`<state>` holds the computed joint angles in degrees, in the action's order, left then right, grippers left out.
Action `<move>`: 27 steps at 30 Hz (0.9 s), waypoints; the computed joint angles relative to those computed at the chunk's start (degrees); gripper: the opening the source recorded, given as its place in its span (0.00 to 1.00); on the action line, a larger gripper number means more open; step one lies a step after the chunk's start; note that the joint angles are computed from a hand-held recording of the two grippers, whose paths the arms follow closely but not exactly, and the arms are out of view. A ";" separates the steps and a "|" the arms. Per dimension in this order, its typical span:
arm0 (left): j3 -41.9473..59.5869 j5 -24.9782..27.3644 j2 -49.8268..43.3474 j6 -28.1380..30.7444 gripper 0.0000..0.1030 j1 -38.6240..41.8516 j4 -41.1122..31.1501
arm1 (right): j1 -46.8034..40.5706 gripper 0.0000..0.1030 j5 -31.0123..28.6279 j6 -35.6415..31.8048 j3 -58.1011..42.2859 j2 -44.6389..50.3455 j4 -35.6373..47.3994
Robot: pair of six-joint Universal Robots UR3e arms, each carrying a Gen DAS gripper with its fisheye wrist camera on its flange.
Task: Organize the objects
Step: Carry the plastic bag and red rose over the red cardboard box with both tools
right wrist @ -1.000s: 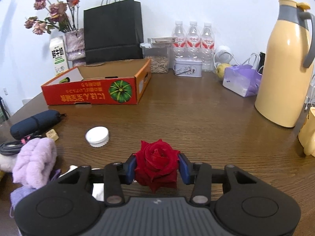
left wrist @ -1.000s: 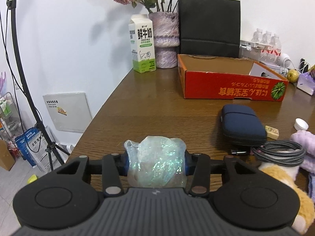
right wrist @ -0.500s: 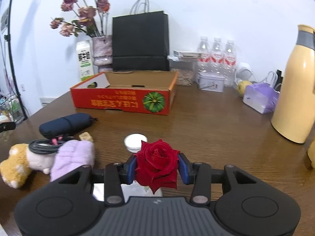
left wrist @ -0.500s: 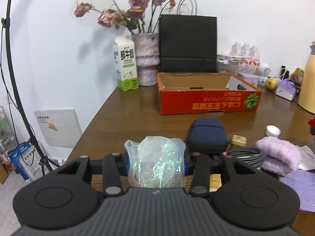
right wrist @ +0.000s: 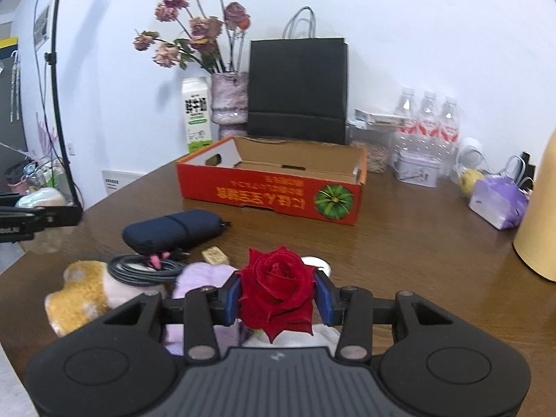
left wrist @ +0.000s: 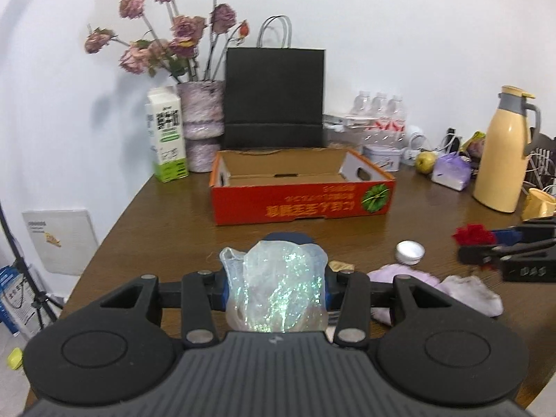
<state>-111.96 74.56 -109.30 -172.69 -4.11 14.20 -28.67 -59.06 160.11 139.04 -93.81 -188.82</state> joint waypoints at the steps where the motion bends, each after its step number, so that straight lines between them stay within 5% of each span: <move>1: 0.33 0.16 -0.03 -0.17 0.43 -0.54 -0.10 | 0.69 0.41 -0.28 0.45 -0.43 0.16 -0.06; 27: 18.67 3.88 -8.60 -2.55 0.43 -5.53 -9.16 | 7.43 0.41 -4.01 5.39 -13.38 10.60 0.27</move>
